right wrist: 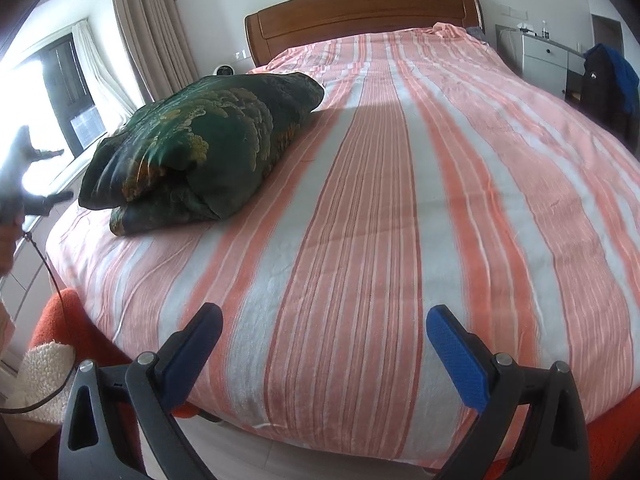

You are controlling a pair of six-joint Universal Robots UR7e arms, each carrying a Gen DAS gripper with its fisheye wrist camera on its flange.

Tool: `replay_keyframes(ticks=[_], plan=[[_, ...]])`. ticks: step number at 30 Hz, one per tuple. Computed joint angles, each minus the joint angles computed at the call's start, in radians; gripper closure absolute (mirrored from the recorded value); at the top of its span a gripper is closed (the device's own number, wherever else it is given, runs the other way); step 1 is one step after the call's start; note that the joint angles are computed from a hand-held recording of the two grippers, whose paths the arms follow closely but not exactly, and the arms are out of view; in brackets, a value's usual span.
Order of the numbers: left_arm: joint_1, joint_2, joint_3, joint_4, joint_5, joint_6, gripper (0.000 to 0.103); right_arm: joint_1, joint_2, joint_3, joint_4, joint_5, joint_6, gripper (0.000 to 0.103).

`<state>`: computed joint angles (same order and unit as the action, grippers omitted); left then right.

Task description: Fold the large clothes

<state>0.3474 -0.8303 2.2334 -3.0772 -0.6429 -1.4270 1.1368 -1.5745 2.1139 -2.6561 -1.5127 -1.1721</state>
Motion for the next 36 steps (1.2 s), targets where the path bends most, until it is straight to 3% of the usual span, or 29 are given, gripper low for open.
replay_keyframes(ticks=[2,6,9,11,14,16,18,21,23,27,29,30,31,32,33,36], plan=[[0.057,0.0,-0.054,-0.013,-0.024,0.152,0.001,0.001,0.002,0.0,0.011,-0.003,0.01,0.002],[0.163,-0.015,-0.079,0.0,-0.087,0.251,0.001,0.005,-0.007,0.016,0.02,-0.003,0.0,0.002],[0.269,0.016,-0.118,0.078,-0.132,0.176,0.001,0.012,-0.019,0.025,0.033,-0.003,-0.021,0.002],[0.315,0.053,-0.128,0.055,-0.19,0.166,0.0,0.022,-0.021,0.014,0.058,-0.011,-0.027,0.002],[0.347,0.092,-0.143,0.045,-0.219,0.168,0.0,0.061,0.007,-0.054,0.138,-0.023,-0.014,0.002],[0.35,0.096,-0.16,0.112,-0.214,0.172,0.0,0.1,0.051,-0.133,0.213,-0.013,0.038,0.002],[0.353,0.09,-0.17,0.152,-0.221,0.191,0.0,0.139,0.122,-0.245,0.314,0.029,0.152,0.002],[0.364,0.079,-0.172,0.167,-0.252,0.212,0.0,0.178,0.318,-0.494,0.577,0.146,0.398,0.0],[0.371,0.076,-0.179,0.181,-0.267,0.224,0.0,0.192,0.434,-0.611,0.671,0.177,0.512,0.0],[0.395,0.08,-0.209,0.209,-0.29,0.244,0.0,0.209,0.658,-0.804,0.856,0.184,0.665,0.0],[0.41,0.08,-0.227,0.22,-0.301,0.254,0.0,0.213,0.715,-0.857,0.938,0.22,0.653,0.001],[0.413,0.084,-0.245,0.235,-0.298,0.255,0.003,0.232,0.721,-0.857,0.918,0.197,0.623,0.004],[0.402,0.084,-0.243,0.208,-0.292,0.264,0.02,0.259,0.71,-0.834,0.857,0.141,0.572,0.008],[0.394,0.096,-0.265,0.208,-0.268,0.275,0.03,0.287,0.692,-0.803,0.794,0.085,0.516,0.018],[0.379,0.108,-0.3,0.249,-0.23,0.277,0.034,0.313,0.673,-0.769,0.734,0.031,0.46,0.027],[0.325,0.121,-0.337,0.35,-0.143,0.243,0.046,0.404,0.579,-0.585,0.459,-0.136,0.214,0.037]])
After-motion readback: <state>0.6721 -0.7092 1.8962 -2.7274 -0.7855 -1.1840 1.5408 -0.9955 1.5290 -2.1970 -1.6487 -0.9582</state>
